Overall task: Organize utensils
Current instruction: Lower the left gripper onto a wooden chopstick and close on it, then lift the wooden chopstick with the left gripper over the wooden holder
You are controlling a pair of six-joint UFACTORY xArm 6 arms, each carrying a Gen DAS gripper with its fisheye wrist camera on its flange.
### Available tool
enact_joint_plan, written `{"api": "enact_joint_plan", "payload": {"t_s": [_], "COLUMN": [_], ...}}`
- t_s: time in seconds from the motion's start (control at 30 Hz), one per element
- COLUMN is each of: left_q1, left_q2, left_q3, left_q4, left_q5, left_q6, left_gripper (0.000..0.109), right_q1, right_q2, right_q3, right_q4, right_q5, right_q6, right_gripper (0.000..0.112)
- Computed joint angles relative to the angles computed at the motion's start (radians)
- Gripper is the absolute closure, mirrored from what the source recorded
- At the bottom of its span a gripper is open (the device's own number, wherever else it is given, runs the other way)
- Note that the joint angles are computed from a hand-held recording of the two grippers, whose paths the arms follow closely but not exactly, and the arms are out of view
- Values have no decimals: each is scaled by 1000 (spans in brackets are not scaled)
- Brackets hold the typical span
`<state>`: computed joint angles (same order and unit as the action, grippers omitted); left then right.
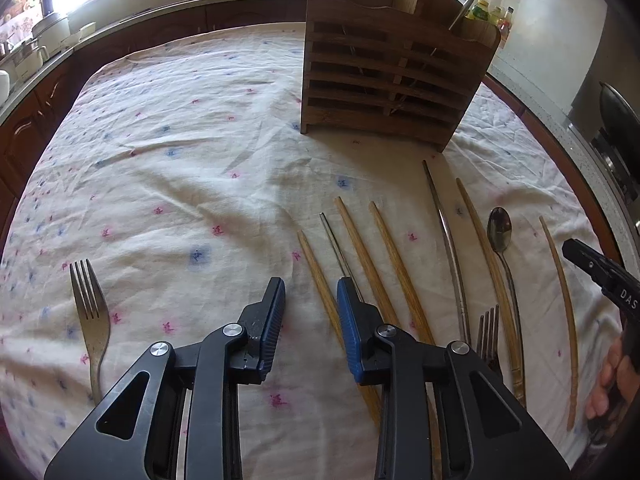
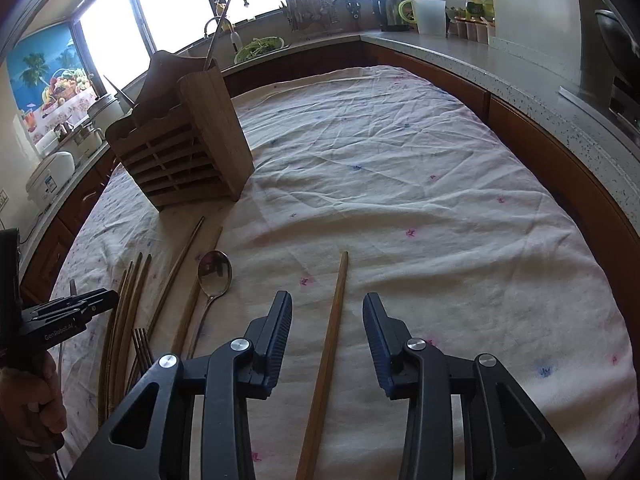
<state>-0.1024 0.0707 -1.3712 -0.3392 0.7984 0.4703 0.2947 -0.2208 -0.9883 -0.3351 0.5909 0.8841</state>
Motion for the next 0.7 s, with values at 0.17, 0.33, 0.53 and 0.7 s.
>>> {"api": "enact_joint_plan", "payload": {"t_s": [0.17, 0.33, 0.53, 0.7], "left_q1": [-8, -28, -37, -21], "left_q2": [27, 42, 27, 14], "left_q3": [-40, -51, -19, -13], "left_q4": [35, 77, 67, 26], "left_q5": [25, 0, -44, -19], "left_q6": [1, -6, 37, 71], "left_gripper": [83, 83, 98, 104], "right_q1": [-7, -8, 7, -6], "right_q2": [56, 112, 146, 109], "right_q3": [-42, -101, -148, -104], "right_q4": [45, 29, -54, 19], "right_q5": [23, 55, 115, 47], "right_q6": [-63, -93, -77, -91], "right_gripper": [87, 89, 105, 107]}}
